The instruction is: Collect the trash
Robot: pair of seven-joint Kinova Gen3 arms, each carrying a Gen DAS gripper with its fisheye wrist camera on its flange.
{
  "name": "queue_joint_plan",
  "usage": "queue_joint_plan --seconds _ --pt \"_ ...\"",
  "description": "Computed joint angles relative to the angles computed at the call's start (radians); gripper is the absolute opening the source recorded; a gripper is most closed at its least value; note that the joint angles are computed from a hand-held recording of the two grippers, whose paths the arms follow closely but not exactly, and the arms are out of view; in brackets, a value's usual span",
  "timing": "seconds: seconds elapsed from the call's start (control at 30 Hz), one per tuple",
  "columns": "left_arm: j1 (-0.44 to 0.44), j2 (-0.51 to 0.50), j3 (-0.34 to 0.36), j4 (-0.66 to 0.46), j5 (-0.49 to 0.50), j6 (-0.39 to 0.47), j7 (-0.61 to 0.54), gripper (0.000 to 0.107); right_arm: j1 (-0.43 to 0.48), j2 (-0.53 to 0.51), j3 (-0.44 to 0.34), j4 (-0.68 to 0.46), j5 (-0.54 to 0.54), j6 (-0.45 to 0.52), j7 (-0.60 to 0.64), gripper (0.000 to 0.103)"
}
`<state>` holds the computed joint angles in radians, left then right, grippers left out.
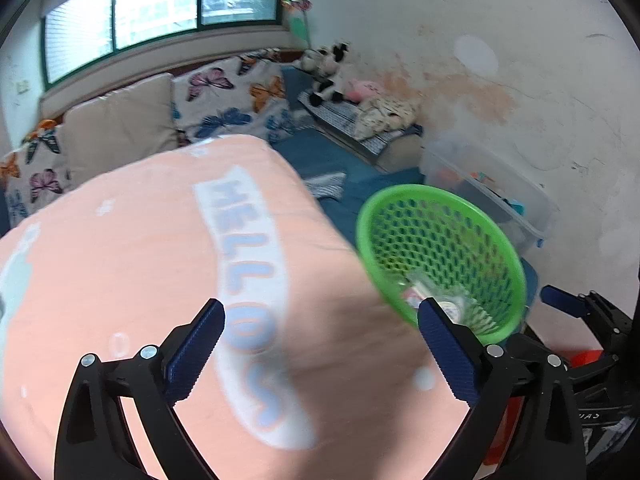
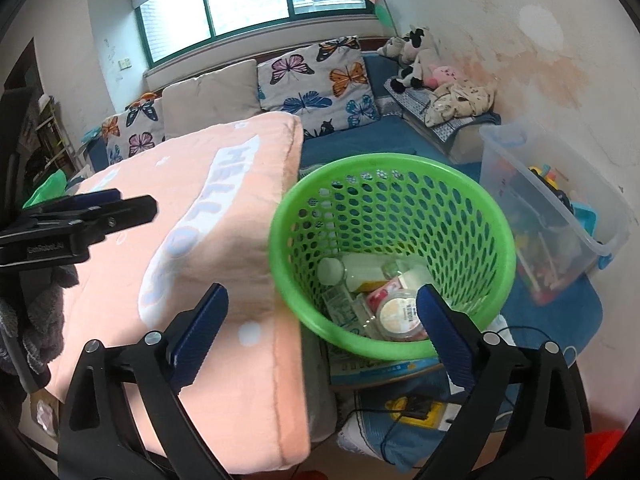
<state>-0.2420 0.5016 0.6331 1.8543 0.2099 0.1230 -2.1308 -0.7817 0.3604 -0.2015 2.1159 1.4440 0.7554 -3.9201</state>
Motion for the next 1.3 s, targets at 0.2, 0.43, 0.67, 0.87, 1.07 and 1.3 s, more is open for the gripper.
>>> queue_joint_plan --seconds 0.2,0.43,0.67,0.87,1.07,1.3 --pt "-0.134 -0.037 0.087 0.086 -0.033 -0.077 0.016 0.096 -0.034 0.027 0.002 -0.047 -0.029 0.023 0.03 0.098" --pt "-0.29 -0.062 0.181 0.171 -0.112 -0.133 0.084 0.096 -0.079 0.051 0.013 -0.098 -0.06 0.042 0.063 0.098" --pt "-0.456 -0.072 0.277 0.24 -0.198 -0.175 0.175 0.096 -0.119 0.069 0.024 -0.13 -0.063 0.051 0.055 0.099" --pt "-0.502 -0.104 0.267 0.311 -0.27 -0.254 0.245 0.096 -0.149 0.072 0.028 -0.142 -0.057 0.068 0.032 0.099" --pt "-0.597 -0.112 0.313 0.351 -0.352 -0.271 0.335 0.096 -0.175 0.076 0.022 -0.158 -0.051 0.1 0.037 0.099" --pt "-0.642 -0.142 0.298 0.398 -0.434 -0.315 0.429 0.096 -0.19 0.091 0.019 -0.18 -0.043 0.105 0.046 0.099"
